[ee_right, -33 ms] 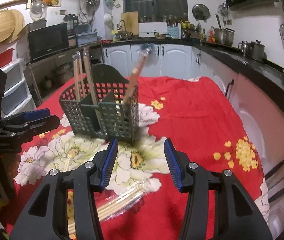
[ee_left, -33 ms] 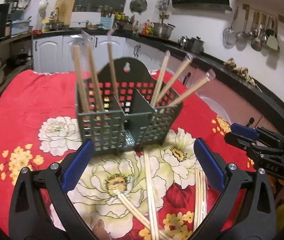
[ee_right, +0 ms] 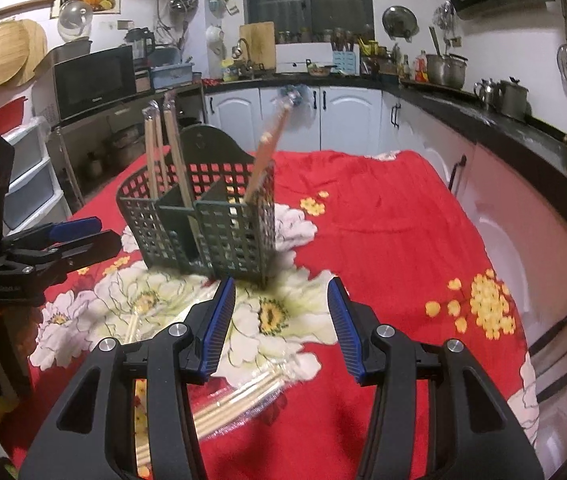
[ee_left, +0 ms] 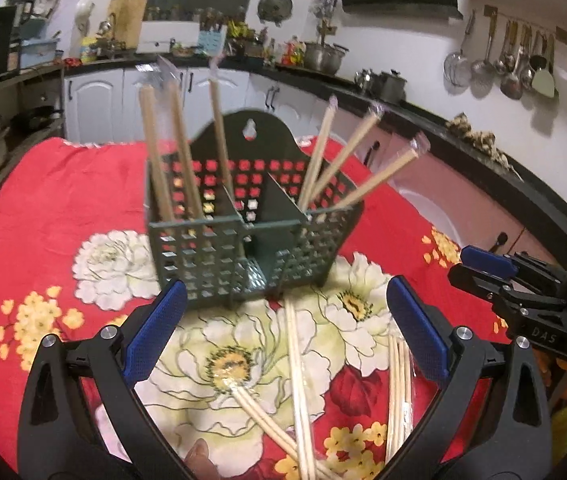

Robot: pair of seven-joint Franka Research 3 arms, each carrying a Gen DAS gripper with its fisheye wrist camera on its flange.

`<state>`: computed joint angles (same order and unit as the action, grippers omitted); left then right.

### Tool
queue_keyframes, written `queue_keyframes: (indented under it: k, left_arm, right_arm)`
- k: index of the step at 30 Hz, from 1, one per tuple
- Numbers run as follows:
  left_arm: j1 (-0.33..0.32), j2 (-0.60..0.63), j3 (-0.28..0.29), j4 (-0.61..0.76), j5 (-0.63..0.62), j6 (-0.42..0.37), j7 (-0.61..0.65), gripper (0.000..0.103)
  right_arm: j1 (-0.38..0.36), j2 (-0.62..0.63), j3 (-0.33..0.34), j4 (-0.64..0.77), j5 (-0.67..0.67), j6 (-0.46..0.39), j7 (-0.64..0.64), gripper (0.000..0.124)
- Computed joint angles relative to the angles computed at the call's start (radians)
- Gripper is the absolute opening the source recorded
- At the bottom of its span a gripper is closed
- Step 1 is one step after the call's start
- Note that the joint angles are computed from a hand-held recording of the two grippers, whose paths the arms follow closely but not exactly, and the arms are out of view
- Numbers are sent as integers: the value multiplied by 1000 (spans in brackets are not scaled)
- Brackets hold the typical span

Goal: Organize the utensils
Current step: 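Close the left tool on a chopstick while the right tool grasps another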

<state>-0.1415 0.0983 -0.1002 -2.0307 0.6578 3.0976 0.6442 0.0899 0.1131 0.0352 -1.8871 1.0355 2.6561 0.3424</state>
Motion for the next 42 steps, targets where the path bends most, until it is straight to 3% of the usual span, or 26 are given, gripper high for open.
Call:
queue_keyframes:
  k: [1,4,11,16,19,22,25,28,36,38,42]
  left_arm:
    - [23,7,-34,-5,-83,0,79,88]
    - [31,14,-56,-15,-173,-23,154,82]
    - [102,31,-166,-50,-553,-60,458,55]
    - [41,19,-86,-74,-504,-92,371,54]
    - [36,10,-70,-90,-482,-104,340,54]
    - [60,15,-94,-99,-563,-101,387,54]
    - [102,30,-148,-95,-731,-101,512,54]
    - [98,33,-146,-97,-764,-96,537,54]
    - [59,40,-83,-94,-636,-111,435,22]
    - [51,38,-71,-93,-591,-121,405,17]
    - [73,33,-97,-100,-623,-117,439,9]
  right_arm:
    - [-1,1,-1,-3,-3,-1,3,46]
    - [-4,6,-3,-7,-14,-6,8,44]
    - [-11,29,-8,-12,-81,-33,60,36]
    - [-18,45,-5,-13,-122,-55,90,34]
    - [-22,58,-5,-8,-152,-78,117,34]
    - [-26,76,-4,7,-177,-109,152,34]
    - [-32,98,-2,27,-199,-143,187,34]
    - [-38,114,-1,43,-220,-175,219,34]
    - [-61,166,8,99,-230,-241,283,24]
    - [-66,166,12,100,-222,-250,275,12]
    - [-67,158,12,89,-217,-232,273,5]
